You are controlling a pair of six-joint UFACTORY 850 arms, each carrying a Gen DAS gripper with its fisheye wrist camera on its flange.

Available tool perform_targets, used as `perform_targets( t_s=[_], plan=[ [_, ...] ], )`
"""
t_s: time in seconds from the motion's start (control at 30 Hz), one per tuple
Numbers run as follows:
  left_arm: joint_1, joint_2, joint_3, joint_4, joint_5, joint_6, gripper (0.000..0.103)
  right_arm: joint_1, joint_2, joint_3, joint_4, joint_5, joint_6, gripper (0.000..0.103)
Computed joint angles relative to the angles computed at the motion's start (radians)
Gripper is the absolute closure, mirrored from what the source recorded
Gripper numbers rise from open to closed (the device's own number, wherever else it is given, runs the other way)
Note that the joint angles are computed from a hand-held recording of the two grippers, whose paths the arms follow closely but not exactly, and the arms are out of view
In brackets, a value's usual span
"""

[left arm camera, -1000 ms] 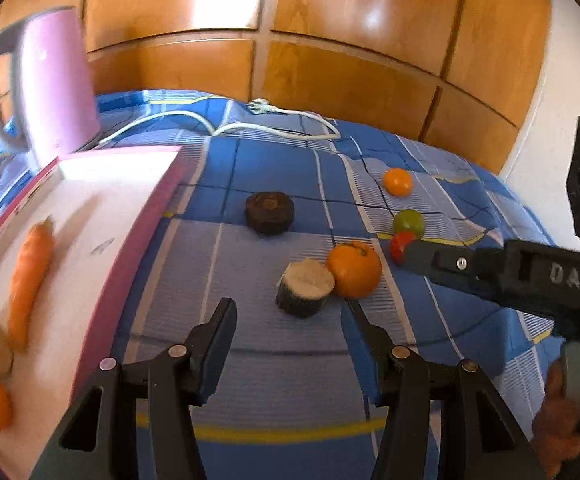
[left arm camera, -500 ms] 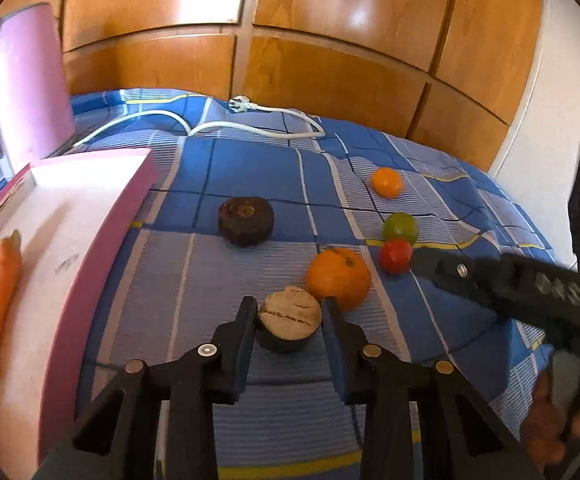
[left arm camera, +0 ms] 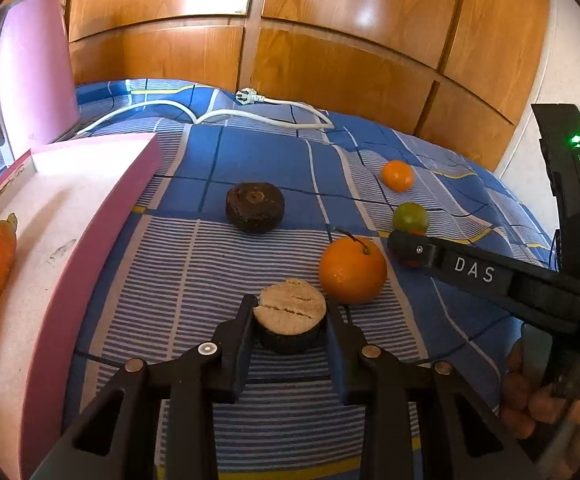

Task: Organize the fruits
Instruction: 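Grasp the red tomato with the right tool while the left tool holds the dark slice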

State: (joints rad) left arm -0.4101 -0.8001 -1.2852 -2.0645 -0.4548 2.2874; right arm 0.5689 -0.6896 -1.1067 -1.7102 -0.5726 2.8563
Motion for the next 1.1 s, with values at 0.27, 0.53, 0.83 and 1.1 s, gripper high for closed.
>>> perform_targets(
  t_s=[0.27, 0.53, 0.83, 1.1],
  plan=[
    [0.003, 0.022, 0.038, -0.060, -0.008, 0.066, 0.071, 0.015, 0.025, 0.046, -0.049, -0.014, 0.105, 0.073],
    [0.021, 0.087, 0.164, -0.225, -0.053, 0.260, 0.071, 0.075, 0.045, 0.070, 0.078, -0.027, -0.040, 0.073],
    [0.031, 0.119, 0.236, -0.341, -0.092, 0.378, 0.071, 0.102, 0.013, 0.039, 0.155, -0.094, -0.131, 0.072],
    [0.044, 0.147, 0.269, -0.307, -0.080, 0.374, 0.071, 0.116, 0.010, 0.030, 0.207, -0.110, -0.196, 0.073]
  ],
)
